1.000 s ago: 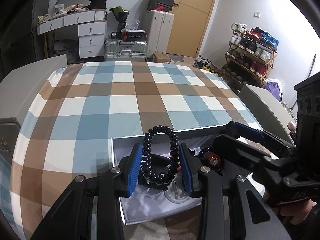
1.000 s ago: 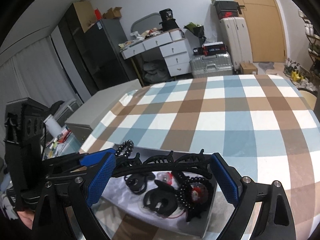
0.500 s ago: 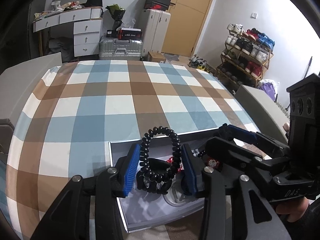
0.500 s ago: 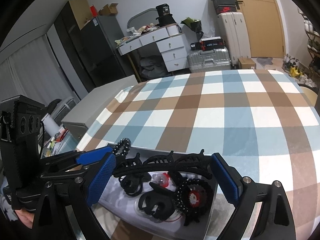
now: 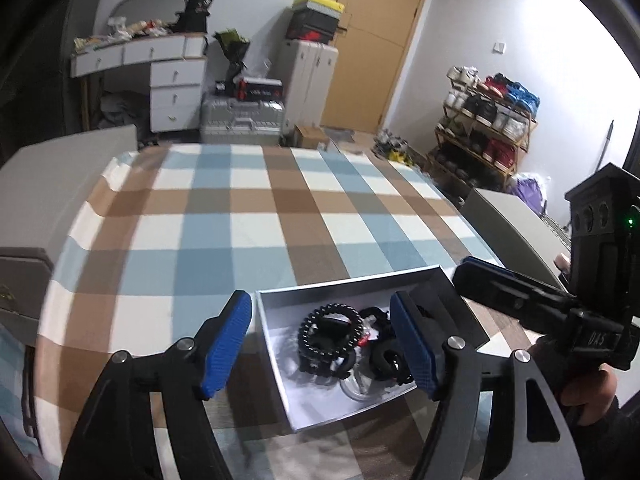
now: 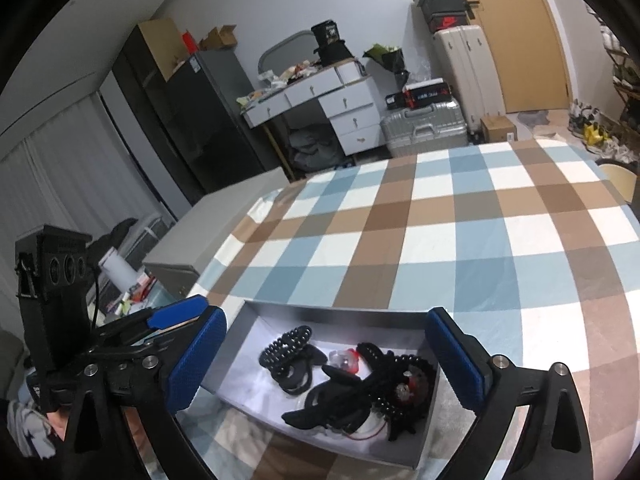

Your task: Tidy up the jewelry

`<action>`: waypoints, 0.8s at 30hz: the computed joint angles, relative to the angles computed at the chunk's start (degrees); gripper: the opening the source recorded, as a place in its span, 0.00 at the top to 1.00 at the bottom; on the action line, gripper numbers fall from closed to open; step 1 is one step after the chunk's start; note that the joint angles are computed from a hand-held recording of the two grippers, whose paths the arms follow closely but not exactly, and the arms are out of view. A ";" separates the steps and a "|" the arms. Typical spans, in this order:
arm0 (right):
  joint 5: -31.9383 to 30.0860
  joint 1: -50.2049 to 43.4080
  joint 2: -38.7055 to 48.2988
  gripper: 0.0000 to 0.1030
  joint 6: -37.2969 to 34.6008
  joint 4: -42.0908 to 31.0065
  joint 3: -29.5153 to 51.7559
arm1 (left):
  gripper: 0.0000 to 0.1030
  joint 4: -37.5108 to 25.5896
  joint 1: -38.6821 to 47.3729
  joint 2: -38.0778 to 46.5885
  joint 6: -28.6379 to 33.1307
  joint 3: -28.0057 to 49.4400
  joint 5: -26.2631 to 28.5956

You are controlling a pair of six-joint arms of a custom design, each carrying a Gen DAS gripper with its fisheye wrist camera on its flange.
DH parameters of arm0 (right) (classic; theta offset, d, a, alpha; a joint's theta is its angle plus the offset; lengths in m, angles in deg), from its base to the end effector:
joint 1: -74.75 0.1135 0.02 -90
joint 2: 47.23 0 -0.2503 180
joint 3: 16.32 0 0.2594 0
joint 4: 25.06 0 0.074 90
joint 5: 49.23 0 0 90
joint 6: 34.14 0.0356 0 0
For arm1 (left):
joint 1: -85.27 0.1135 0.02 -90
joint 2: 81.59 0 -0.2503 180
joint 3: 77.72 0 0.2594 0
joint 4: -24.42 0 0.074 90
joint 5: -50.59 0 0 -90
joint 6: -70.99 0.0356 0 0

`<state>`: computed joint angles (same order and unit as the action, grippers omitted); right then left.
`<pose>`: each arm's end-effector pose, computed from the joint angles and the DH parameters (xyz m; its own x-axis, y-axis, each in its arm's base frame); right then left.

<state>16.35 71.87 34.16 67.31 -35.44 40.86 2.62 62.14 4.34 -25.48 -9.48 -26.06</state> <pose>0.3071 -0.0007 0.1942 -0.6141 0.2119 -0.7603 -0.1758 0.9024 0.3935 0.3032 -0.1384 0.2153 -0.6426 0.1553 -0.7503 0.4767 0.8477 -0.2329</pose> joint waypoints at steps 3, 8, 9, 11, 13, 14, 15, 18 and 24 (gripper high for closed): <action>0.73 -0.24 -3.12 0.02 0.42 0.67 -1.79 | 0.35 2.43 -0.19 -2.52 -0.87 -2.40 -2.48; 3.74 -0.33 -10.53 0.02 -0.56 3.11 -6.36 | 0.28 6.55 -0.81 -6.14 -1.26 -5.74 -6.57; 4.24 -0.40 -11.83 0.01 -0.93 3.73 -7.21 | 0.26 7.89 -1.13 -7.03 -1.05 -6.64 -8.15; 5.29 -0.32 -15.42 0.00 -1.81 5.07 -9.60 | 0.16 11.09 -1.52 -9.72 -1.48 -9.03 -11.67; 6.31 -0.24 -18.95 0.00 -2.75 6.43 -11.87 | 0.15 14.34 -1.22 -11.79 -2.37 -11.15 -12.65; 6.69 -0.22 -20.90 0.00 -3.19 7.34 -13.16 | 0.14 16.02 -1.18 -12.97 -2.93 -12.31 -13.68; 6.85 -0.26 -22.57 0.00 -3.46 8.10 -14.23 | 0.10 16.86 -1.36 -13.62 -3.08 -12.92 -14.89; 7.35 -0.44 -27.72 0.00 -3.93 10.79 -17.71 | 0.03 20.55 -3.02 -16.04 -2.76 -15.61 -20.21; 11.36 0.19 -37.68 0.00 -5.39 17.96 -25.73 | 0.01 28.86 -6.31 -19.62 0.78 -21.16 -25.40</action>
